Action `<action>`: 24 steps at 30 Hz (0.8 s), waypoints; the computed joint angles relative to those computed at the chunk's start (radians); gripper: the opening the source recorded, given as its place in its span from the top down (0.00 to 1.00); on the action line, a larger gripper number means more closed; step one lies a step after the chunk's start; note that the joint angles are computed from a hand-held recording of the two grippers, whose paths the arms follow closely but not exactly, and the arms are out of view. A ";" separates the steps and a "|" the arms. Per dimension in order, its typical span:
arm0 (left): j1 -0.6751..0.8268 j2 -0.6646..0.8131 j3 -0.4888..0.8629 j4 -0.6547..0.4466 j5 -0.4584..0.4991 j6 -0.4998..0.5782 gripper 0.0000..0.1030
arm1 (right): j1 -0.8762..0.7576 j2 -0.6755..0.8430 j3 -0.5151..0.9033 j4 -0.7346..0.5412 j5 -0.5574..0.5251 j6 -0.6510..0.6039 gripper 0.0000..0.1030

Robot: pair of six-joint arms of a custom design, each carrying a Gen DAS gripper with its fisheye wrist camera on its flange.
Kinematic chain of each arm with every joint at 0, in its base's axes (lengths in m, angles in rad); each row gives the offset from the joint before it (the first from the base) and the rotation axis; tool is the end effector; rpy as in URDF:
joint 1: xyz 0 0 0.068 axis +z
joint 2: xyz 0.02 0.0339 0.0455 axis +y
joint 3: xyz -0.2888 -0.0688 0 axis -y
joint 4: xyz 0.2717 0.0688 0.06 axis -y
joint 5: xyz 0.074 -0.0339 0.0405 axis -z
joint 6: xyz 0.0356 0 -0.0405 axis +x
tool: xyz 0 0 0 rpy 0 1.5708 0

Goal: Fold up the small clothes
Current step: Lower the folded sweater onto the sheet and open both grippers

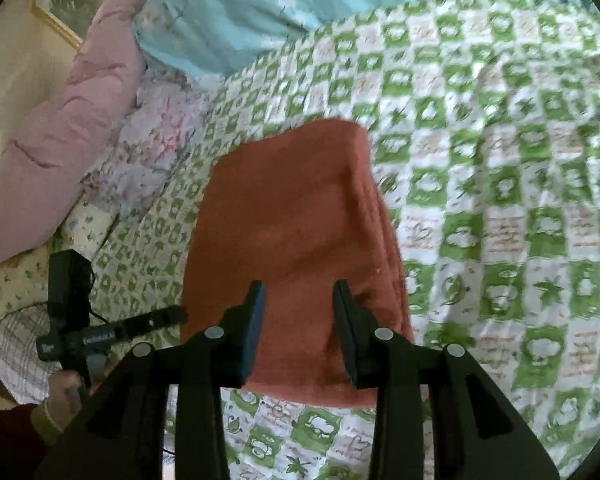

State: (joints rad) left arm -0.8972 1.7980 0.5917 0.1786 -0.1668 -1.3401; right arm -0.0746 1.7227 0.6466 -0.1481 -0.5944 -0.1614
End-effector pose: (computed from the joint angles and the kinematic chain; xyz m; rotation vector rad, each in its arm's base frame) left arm 0.1882 -0.2264 0.0690 -0.6542 2.6199 -0.5775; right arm 0.2814 -0.0010 0.0910 -0.2556 2.6274 0.7474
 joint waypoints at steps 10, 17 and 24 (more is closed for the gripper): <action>-0.020 0.199 0.159 -0.088 -0.013 -0.122 0.40 | -0.025 0.283 0.133 -0.036 0.026 -0.136 0.68; -0.036 0.226 0.236 -0.205 -0.038 -0.145 0.38 | -0.037 0.308 0.146 -0.036 -0.003 -0.180 0.68; -0.090 0.170 0.284 -0.371 -0.096 -0.149 0.41 | -0.100 0.238 0.126 -0.108 -0.089 -0.163 0.65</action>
State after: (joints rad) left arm -0.9868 1.9684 0.8759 -0.1924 -0.2625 -1.4888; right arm -0.1748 1.9605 0.7729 -0.2560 -0.6835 -0.3244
